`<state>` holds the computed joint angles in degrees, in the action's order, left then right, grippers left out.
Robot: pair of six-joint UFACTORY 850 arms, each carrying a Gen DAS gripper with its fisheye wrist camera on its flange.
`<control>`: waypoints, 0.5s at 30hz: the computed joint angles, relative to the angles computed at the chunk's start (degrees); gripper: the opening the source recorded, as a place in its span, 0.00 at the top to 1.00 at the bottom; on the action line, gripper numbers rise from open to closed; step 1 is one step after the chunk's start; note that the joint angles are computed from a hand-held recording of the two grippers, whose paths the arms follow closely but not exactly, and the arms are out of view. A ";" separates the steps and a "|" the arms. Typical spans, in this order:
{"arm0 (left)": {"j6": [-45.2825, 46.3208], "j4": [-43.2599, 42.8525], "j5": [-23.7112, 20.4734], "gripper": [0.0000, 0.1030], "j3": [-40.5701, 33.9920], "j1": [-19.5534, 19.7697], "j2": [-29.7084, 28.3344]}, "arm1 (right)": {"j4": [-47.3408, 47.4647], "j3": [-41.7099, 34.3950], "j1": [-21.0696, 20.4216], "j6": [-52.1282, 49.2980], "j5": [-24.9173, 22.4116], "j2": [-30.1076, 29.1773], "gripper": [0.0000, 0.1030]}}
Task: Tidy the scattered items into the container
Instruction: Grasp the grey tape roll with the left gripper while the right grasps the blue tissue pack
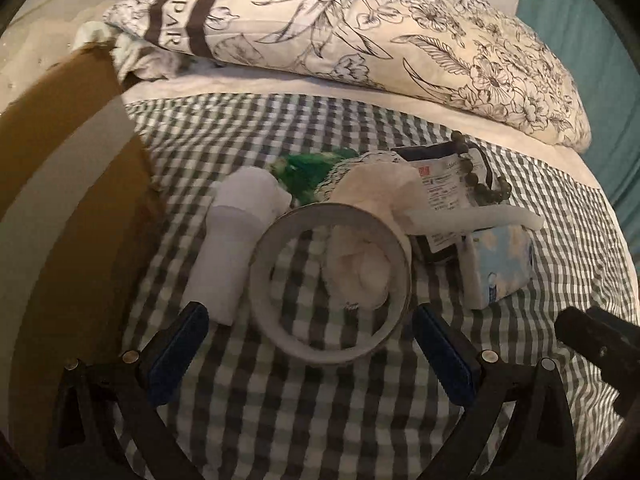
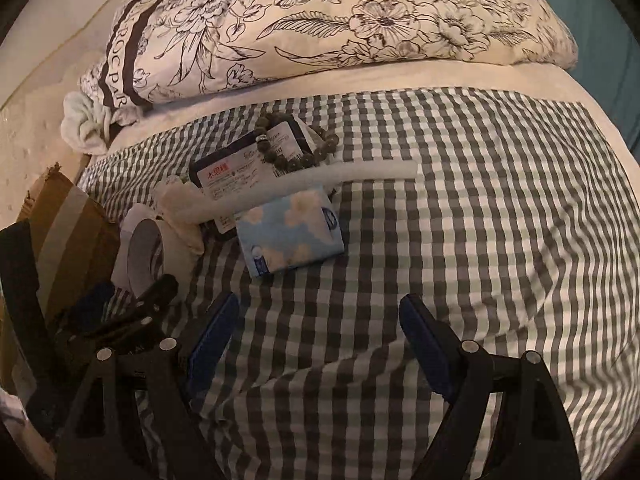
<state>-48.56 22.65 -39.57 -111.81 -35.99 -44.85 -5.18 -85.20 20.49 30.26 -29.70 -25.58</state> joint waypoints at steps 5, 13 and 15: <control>1.54 1.04 -0.02 0.00 -2.95 0.83 -2.42 | 2.03 -3.45 -0.87 -1.81 -1.29 -2.59 0.20; 8.64 -1.91 -1.44 0.00 -8.03 1.97 -6.13 | 4.39 -8.82 -1.19 -4.68 -4.30 -7.67 0.20; 15.14 -10.14 -5.63 0.00 -11.72 2.82 -8.91 | 4.07 -10.28 -1.12 -5.13 -5.09 -9.11 0.20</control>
<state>-33.42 12.50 -45.20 -123.53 -33.16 -53.76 -1.11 -95.48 19.38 25.13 -34.80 -34.69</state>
